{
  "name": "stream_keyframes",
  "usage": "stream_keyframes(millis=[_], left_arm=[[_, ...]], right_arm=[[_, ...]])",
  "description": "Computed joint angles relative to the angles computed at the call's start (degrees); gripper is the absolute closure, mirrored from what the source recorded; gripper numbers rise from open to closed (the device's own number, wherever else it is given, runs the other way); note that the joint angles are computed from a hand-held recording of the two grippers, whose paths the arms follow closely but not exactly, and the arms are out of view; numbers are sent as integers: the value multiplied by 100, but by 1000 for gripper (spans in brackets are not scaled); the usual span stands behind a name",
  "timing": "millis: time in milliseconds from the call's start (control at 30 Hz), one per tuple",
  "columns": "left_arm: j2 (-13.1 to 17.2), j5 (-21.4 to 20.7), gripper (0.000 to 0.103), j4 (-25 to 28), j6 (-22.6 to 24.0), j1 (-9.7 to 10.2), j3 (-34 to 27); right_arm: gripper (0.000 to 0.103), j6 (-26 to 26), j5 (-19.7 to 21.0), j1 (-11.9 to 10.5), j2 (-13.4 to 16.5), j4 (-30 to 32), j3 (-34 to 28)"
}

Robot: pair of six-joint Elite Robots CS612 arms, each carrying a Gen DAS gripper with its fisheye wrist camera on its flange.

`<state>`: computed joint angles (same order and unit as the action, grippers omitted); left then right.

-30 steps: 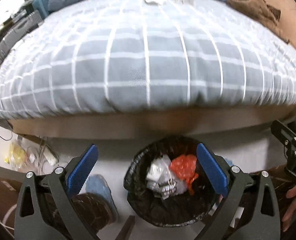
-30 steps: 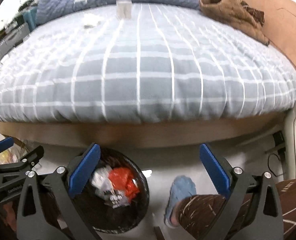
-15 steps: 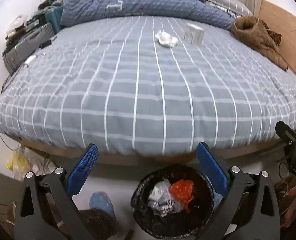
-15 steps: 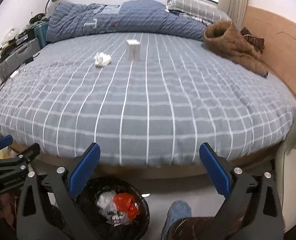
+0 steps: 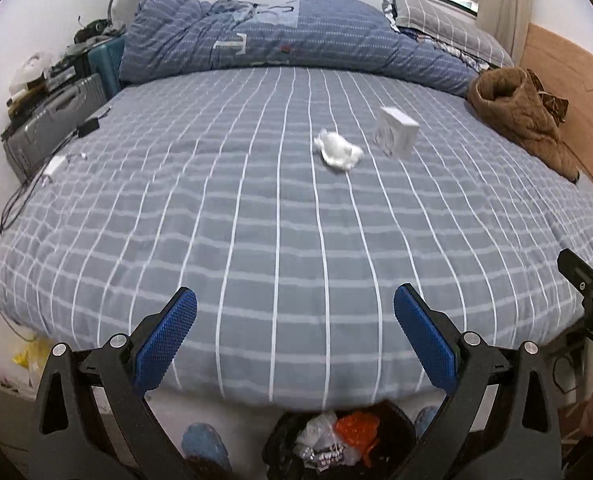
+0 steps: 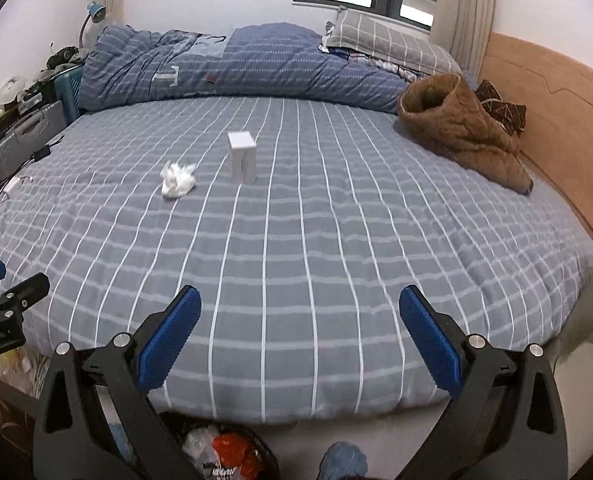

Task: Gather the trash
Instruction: 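Raise both open tools back up toward the tissue and box on the bed, then grasp the white tissue with the left tool while the right tool grasps the white box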

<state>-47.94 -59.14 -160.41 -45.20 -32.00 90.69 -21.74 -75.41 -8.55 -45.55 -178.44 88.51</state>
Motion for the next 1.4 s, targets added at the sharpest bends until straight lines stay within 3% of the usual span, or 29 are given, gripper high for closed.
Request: stream_keyframes(millis=[333,667,900,1167,1300,1400], left_arm=[[611,-198,6,339,375,397,-1117],[1376,-593,6,853,629,790,-2410],[1924,-708,7,1313,805,933,-3385],[2374,-891,14,1871,686,1010,-4198],[2536,-1126,25,1975,679,1045,-4455],[2635,-1125,27,2135,730,1040,-4627]], right_arm=[[7,-153,56,276,683,607,-1324],[12,-311,356,557,1863,2040,-3556],[19,-423,414,609,2452,2558,-4493],[22,-281,691,655,2817,2976,-5191],[28,-204,757,672,2952,3198,-5441],[32,-129,810,671,3010,3290,-5545]])
